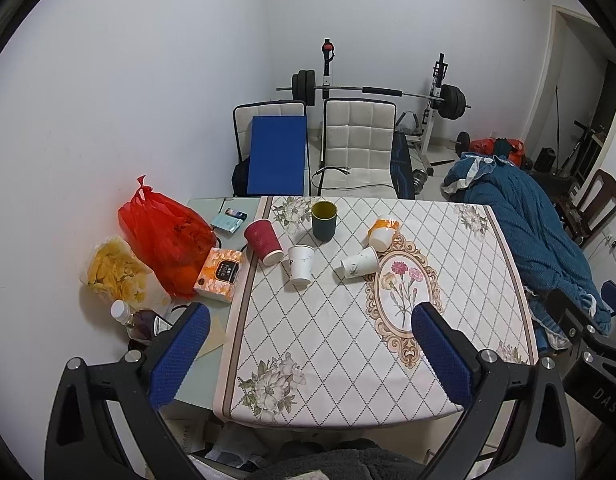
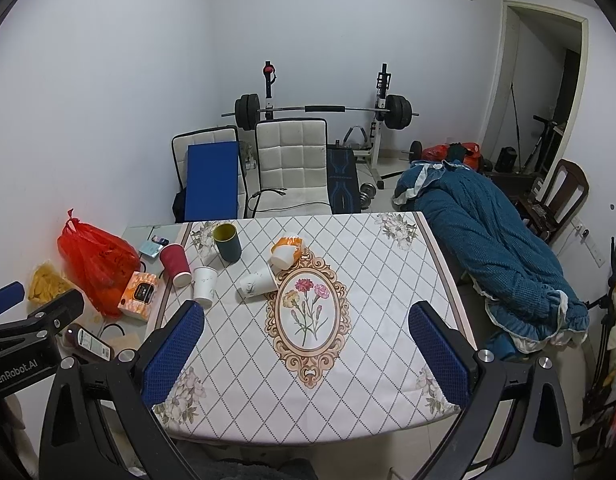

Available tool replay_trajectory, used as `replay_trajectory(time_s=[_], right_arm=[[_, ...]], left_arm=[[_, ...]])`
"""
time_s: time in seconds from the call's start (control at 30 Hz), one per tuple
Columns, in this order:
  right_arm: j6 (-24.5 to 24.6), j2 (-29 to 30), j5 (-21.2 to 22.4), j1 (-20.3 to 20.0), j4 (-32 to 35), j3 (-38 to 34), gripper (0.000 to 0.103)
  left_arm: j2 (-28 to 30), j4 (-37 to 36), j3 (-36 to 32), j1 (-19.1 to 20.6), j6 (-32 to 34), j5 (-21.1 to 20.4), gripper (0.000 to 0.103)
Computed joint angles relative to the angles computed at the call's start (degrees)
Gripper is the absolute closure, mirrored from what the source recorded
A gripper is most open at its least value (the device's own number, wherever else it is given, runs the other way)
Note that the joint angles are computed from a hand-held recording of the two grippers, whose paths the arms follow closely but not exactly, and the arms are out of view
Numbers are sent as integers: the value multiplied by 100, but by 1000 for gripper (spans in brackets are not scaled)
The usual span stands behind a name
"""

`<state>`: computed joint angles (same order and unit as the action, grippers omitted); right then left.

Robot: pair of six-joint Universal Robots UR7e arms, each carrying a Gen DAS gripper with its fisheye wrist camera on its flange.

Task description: Flip cup upside down

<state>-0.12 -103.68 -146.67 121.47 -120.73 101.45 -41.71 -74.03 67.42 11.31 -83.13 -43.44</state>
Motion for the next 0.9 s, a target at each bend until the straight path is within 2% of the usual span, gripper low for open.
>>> replay_trajectory(time_s=[0.9], right_arm=[[-158, 71, 124, -104, -153, 14, 0]], left_arm=[[-14, -108, 75, -11, 14, -6, 0]])
